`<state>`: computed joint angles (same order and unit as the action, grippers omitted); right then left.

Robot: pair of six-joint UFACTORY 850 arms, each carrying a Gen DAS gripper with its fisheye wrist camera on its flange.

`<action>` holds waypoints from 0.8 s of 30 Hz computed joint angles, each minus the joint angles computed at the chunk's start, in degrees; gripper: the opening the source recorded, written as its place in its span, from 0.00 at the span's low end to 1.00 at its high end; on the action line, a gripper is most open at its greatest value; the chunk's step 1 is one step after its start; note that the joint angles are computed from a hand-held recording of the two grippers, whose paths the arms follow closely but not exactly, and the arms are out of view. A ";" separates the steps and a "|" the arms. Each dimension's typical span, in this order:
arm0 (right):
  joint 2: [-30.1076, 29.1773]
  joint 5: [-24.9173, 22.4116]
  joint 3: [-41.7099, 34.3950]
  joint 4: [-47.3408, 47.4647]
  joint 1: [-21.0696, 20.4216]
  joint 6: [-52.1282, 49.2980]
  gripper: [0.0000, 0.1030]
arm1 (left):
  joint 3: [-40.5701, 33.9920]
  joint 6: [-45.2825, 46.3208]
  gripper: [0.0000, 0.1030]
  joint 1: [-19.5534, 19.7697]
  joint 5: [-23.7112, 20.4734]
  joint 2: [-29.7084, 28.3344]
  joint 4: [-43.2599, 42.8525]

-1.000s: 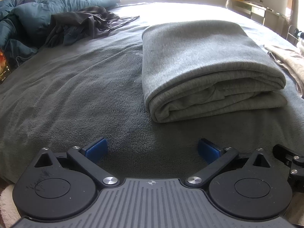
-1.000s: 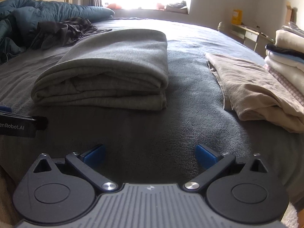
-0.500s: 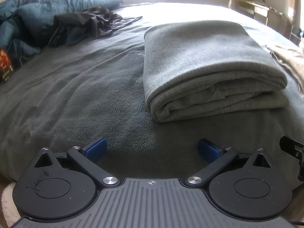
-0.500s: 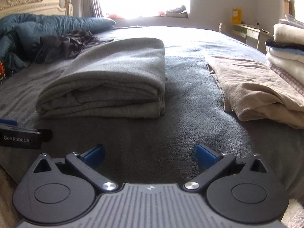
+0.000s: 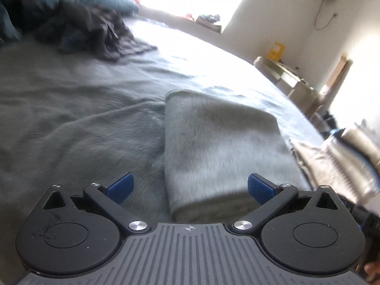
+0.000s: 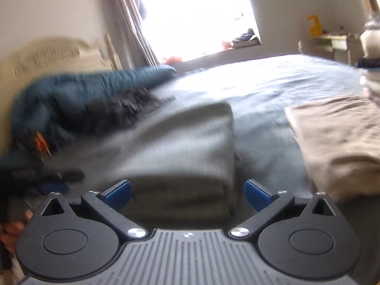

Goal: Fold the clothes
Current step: 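Grasp the folded grey sweatpants bundle with the right tool and lift it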

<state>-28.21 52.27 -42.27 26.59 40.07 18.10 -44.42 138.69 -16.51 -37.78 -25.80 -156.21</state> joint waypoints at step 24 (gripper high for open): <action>-14.46 -4.91 -18.85 -69.54 -23.05 68.91 0.98 | -23.60 -43.30 0.86 6.82 -12.25 -19.68 47.35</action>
<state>-42.67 47.36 -61.12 -42.95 17.02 87.01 -68.02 95.39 -9.69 -50.03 -45.48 -108.86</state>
